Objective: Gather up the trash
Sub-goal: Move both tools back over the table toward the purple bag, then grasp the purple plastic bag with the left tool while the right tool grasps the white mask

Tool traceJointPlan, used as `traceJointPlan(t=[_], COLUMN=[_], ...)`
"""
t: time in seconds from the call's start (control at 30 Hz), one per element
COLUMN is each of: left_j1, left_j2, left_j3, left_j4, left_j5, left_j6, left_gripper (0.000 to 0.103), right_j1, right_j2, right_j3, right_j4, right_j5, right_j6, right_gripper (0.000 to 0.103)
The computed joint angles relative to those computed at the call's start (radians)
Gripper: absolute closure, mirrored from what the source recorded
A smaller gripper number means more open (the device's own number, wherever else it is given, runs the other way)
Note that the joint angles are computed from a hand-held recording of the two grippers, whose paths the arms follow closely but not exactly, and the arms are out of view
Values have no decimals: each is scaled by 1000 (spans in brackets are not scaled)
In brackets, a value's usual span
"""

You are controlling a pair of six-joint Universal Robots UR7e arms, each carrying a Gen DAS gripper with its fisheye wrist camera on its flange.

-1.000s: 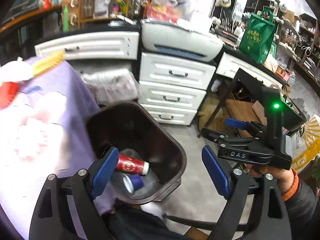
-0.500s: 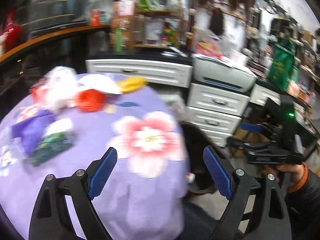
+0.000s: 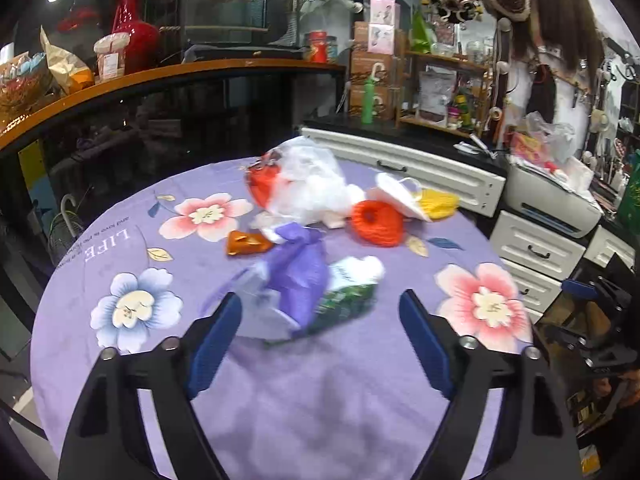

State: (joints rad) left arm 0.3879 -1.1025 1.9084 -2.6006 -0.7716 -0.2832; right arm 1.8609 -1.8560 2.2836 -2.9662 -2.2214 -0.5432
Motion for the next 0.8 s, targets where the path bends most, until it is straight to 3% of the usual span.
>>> traceJointPlan(t=[0.37,0.7,0.8], left_j1=[120,111,105], left_j2=[43,27,7], left_j3=[-91,-55,-34], left_j4=[56,-16,-39], left_j5=[-53,-19,-3], left_j6=[65,93,76], left_gripper=[60,90,92], right_j1=[29,24,22], right_j2=[42,120,151], right_j3=[-21,-66,-94], right_j4=[22,-4,-12], right_j5=[-29,-1,12], right_j6=[23,2,-3], right_gripper=[13,13,13])
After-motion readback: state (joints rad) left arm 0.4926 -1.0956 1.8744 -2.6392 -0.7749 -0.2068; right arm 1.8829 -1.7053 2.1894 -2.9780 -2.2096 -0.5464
